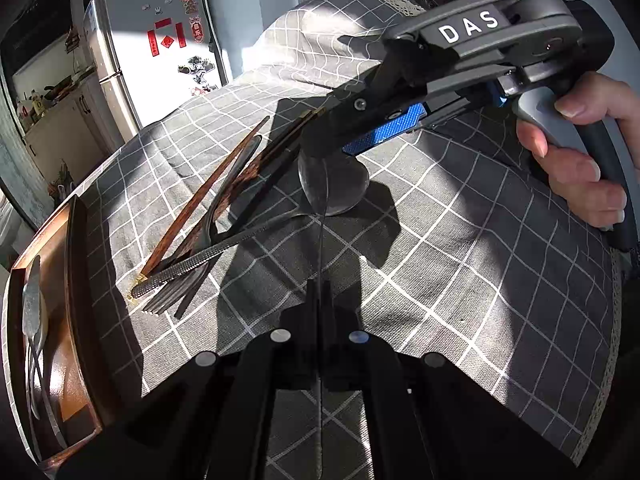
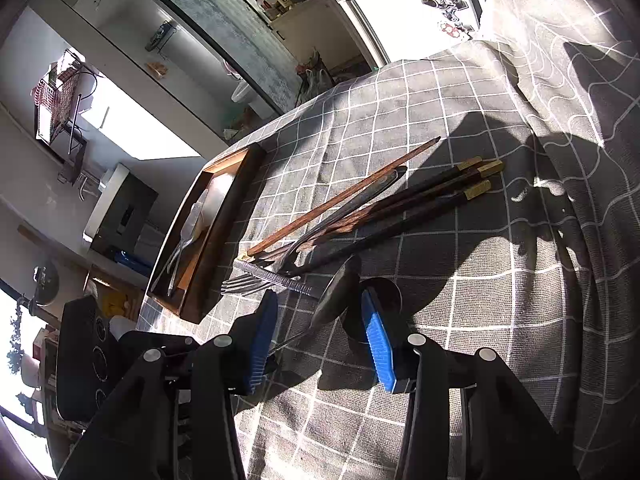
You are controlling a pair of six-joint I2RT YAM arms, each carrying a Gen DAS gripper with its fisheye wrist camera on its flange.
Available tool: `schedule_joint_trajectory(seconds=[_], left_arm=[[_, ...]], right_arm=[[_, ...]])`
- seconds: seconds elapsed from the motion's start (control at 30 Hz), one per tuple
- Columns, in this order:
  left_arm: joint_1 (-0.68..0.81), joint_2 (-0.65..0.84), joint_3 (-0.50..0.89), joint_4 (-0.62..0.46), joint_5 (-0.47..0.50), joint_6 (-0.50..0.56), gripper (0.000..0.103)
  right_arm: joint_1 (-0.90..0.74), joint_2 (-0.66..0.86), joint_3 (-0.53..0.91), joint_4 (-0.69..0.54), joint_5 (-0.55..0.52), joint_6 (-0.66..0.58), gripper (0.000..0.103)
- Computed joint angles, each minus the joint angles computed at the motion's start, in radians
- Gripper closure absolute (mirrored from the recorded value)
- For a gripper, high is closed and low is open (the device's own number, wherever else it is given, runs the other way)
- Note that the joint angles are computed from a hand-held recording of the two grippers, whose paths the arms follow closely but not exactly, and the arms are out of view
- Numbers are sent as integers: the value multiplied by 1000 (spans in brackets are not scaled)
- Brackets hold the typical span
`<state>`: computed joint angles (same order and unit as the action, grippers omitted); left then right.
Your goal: Organize utensils
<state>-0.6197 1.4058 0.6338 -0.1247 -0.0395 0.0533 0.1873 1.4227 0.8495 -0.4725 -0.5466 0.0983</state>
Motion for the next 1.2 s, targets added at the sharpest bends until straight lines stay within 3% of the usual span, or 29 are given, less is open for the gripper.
schedule_joint_trajectory(seconds=[0.03,0.07,0.1,0.23,0.47,0.7,0.83,0.97,1.2], left_arm=[[-2,-1,-2,3,-3,-4,100],[-3,-3,-3,3,-2,-6,100],[-3,-9,-5,3,0,-6,100],[16,-58,-22,-2,-2,-7,100],[107,-279,-68,-107,22,25,100],[460,-494,-101,-266,184,177,99],[673,-470,-104,-270,276,281,99],[785,-389,-108,-222,309,338,99],[783,-203,-91,-79,274,307,99]], right_arm=[[25,18,8,4,34,10,58],[51,30,10,11,70,14,65],[72,37,10,20,102,16,83],[107,-8,-7,49,134,50,85],[248,-19,101,17,198,122,86],[456,188,327,54,238,208,86],[536,348,478,56,259,227,86],[571,483,616,19,280,220,87],[577,609,721,21,330,223,88]])
